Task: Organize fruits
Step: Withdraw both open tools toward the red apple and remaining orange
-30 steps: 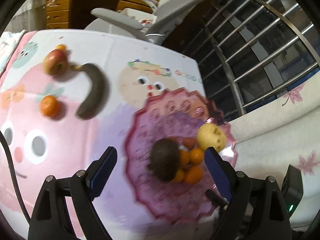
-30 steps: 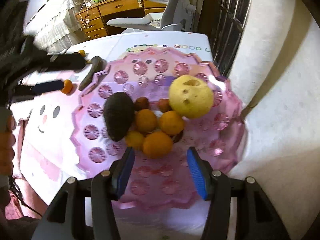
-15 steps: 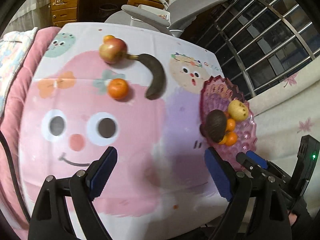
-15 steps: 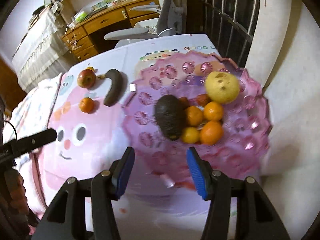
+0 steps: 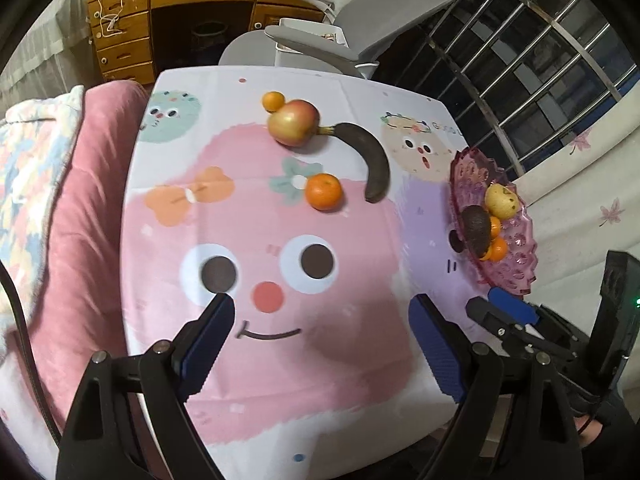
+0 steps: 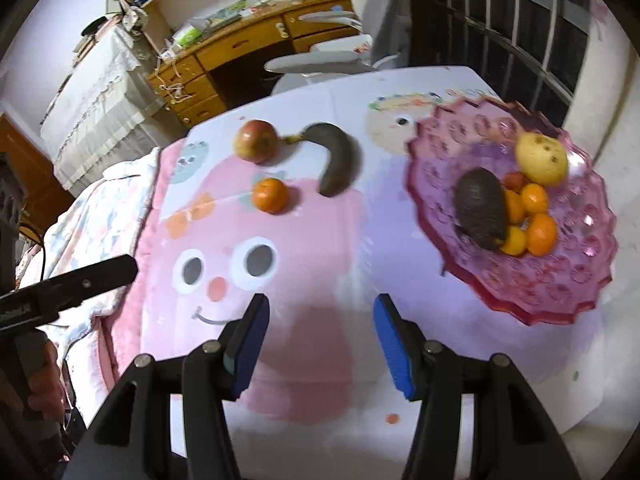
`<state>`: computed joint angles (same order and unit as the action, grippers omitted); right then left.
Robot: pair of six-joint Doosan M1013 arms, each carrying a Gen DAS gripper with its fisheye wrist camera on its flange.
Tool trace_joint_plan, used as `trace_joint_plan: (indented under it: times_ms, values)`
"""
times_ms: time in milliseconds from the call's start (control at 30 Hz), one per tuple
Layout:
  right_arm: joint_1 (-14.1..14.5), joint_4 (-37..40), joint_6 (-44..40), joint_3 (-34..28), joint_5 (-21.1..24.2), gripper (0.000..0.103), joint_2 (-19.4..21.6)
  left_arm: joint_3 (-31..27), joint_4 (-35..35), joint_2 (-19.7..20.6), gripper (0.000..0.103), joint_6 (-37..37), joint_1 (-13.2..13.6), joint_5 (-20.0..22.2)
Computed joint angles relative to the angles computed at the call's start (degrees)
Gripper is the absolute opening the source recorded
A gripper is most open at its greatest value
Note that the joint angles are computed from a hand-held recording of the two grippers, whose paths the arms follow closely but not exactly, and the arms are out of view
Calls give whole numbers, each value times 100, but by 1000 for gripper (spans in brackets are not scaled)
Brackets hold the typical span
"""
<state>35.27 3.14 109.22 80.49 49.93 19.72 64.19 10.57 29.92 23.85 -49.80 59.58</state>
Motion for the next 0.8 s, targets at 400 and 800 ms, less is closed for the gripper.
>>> trace_joint_plan:
  times_ms: [400,800]
  values:
    - [134,21,-747,-380,-520,55,391,-788,120,342,88,836,419,711]
    - [146,150,-2373,-869,-985,55,1013,-2685,-486,1662,88,2161,930,1969]
